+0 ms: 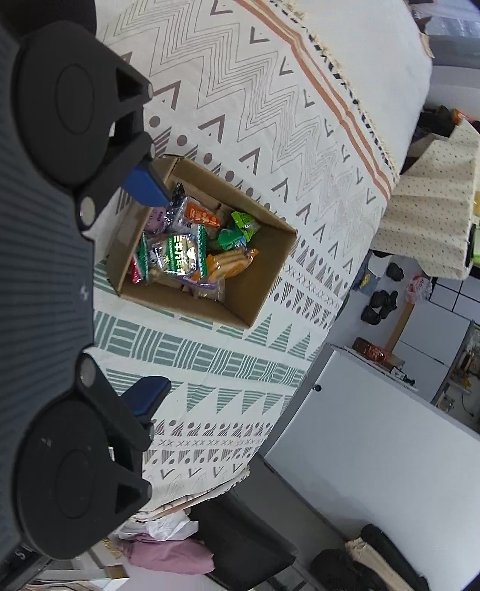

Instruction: Organize snacks

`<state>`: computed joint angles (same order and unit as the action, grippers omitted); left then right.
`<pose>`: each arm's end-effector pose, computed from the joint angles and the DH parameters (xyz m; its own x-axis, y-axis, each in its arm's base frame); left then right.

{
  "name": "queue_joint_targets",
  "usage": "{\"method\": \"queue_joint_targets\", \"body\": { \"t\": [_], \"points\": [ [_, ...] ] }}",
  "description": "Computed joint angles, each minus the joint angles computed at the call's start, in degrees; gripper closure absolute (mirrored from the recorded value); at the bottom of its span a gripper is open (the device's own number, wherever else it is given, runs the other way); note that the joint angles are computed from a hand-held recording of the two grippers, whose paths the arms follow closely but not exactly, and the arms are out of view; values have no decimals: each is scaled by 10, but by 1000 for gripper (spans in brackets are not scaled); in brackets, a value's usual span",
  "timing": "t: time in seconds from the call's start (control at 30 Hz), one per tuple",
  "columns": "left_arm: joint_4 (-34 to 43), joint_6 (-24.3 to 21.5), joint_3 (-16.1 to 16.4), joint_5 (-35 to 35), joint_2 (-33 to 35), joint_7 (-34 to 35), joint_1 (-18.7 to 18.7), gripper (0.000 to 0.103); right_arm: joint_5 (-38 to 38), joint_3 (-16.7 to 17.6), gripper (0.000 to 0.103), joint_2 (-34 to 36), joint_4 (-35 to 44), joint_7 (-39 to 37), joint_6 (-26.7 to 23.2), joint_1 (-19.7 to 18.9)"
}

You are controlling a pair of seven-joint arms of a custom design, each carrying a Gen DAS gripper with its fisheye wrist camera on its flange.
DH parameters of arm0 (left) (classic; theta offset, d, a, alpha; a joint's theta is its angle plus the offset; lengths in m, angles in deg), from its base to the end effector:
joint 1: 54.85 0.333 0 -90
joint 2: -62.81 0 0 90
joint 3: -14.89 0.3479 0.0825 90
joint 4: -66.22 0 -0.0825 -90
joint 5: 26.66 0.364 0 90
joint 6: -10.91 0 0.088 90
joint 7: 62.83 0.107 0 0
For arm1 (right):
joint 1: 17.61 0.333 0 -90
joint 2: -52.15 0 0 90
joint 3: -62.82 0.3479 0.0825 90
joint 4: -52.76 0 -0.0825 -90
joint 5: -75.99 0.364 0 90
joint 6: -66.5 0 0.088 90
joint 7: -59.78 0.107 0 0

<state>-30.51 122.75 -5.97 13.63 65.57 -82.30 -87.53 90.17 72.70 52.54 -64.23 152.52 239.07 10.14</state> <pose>0.3849 -0.4396 0.6288 0.5866 -0.7375 0.3346 -0.5183 -0.6594 -0.5446 0.4729 0.3415 0.5954 0.4738 -0.8425 -0.2564 -0.6133 -0.1067 -0.7826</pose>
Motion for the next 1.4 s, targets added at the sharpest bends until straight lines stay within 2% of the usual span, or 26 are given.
{"method": "queue_joint_targets", "body": {
  "t": [0.2, 0.33, 0.43, 0.6, 0.9, 1.03, 1.13, 1.4],
  "points": [
    [35, -34, -9, 6, 10, 16, -19, 0, 82, -3, 7, -33, -25, -58, -6, 4],
    [44, -47, -12, 8, 7, 26, -30, 0, 97, -4, 0, -54, -36, -69, -10, 5],
    [51, -57, -17, 13, 4, 32, -38, 0, 103, -6, 0, -69, -45, -74, -15, 4],
    [74, -78, -23, 14, 8, 65, -51, 0, 84, 0, 0, -93, -62, -55, -21, -5],
    [97, -116, -33, 32, 8, 107, -78, 0, 94, -4, 0, -135, -88, -60, -41, -1],
    [104, -136, -38, 38, 6, 128, -89, 0, 29, 26, 0, -154, -94, -4, -64, -37],
    [107, -154, -42, 48, 5, 139, -97, 0, -1, 34, 0, -170, -101, 21, -71, -44],
    [92, -173, -51, 55, -9, 150, -109, 0, -9, 29, 0, -202, -122, 25, -83, -30]
  ]
}}
